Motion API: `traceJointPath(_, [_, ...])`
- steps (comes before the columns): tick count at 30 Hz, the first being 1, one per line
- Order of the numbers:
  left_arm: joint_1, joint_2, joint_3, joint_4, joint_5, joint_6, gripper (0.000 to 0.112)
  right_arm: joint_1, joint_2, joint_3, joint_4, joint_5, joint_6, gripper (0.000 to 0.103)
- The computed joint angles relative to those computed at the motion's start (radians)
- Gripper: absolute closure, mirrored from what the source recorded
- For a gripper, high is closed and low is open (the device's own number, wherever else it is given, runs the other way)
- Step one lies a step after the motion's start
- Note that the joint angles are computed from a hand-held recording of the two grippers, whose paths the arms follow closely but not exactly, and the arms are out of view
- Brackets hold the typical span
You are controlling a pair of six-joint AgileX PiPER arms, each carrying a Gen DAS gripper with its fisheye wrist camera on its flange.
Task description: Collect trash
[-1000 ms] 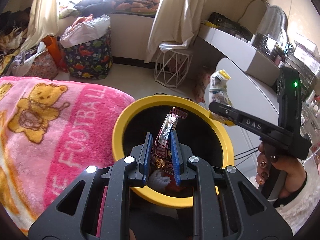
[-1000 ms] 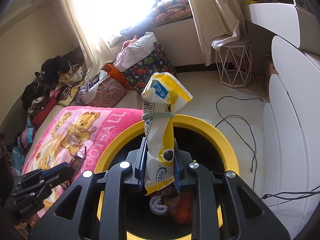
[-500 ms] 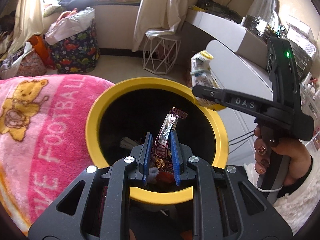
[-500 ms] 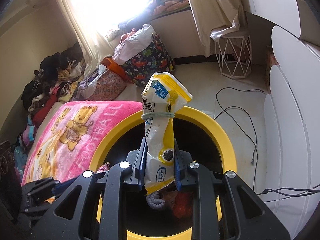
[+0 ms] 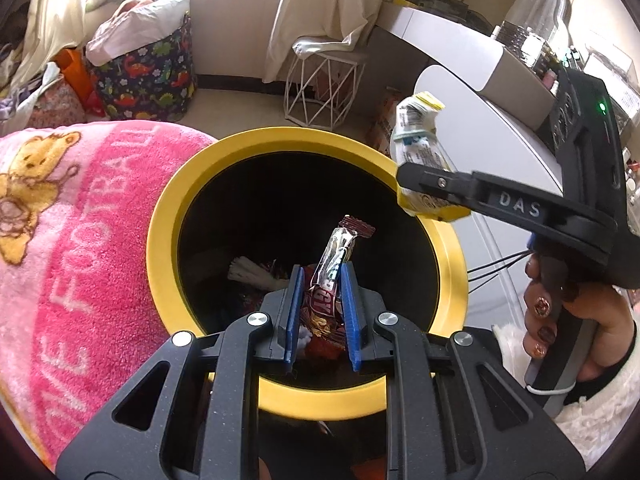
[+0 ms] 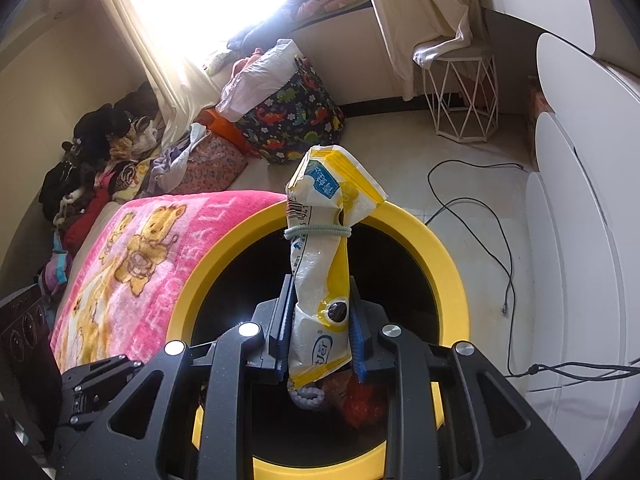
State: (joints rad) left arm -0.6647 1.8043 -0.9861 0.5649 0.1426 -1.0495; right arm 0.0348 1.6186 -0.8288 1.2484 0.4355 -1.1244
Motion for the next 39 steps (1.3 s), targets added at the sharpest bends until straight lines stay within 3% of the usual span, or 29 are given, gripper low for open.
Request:
traceJointPath(5, [0.006,0.003,-0.005,0.01,0.005,-0.025,0.094,-0.011,-0.012,0.011,0.002,-0.001,0.001,0.072])
traceJointPath(12, [-0.002,-0.018,0.004,0.138,0.035,-0.171,0.065,-0.023,-0.06,0.037,0.009,0.003,-0.012,0.058])
traceJointPath(14, [-0.003,-0.028,0.011,0.167,0.04,-0.203,0.062,-0.023,-0.076,0.042,0.0,0.003,-0.004,0.053])
traceJointPath(19, [-0.012,-0.066,0.032,0.277,0.073,-0.324,0.034,-0.031,-0.125,0.067,-0.008,0.008,-0.003,0.04])
traceJointPath(22, [-0.018,-0.091,0.045,0.335,0.098,-0.396,0.022,-0.029,-0.157,0.084,-0.014,0.005,0.003,0.03])
traceJointPath(29, [-0.032,-0.165,0.096,0.459,0.16,-0.544,0.02,-0.01,-0.224,0.133,0.019,-0.014,-0.019,0.016])
traceJointPath(39, [-0.072,-0.304,0.193,0.589,0.303,-0.702,0.02,0.054,-0.311,0.204,0.106,-0.052,-0.1,0.01])
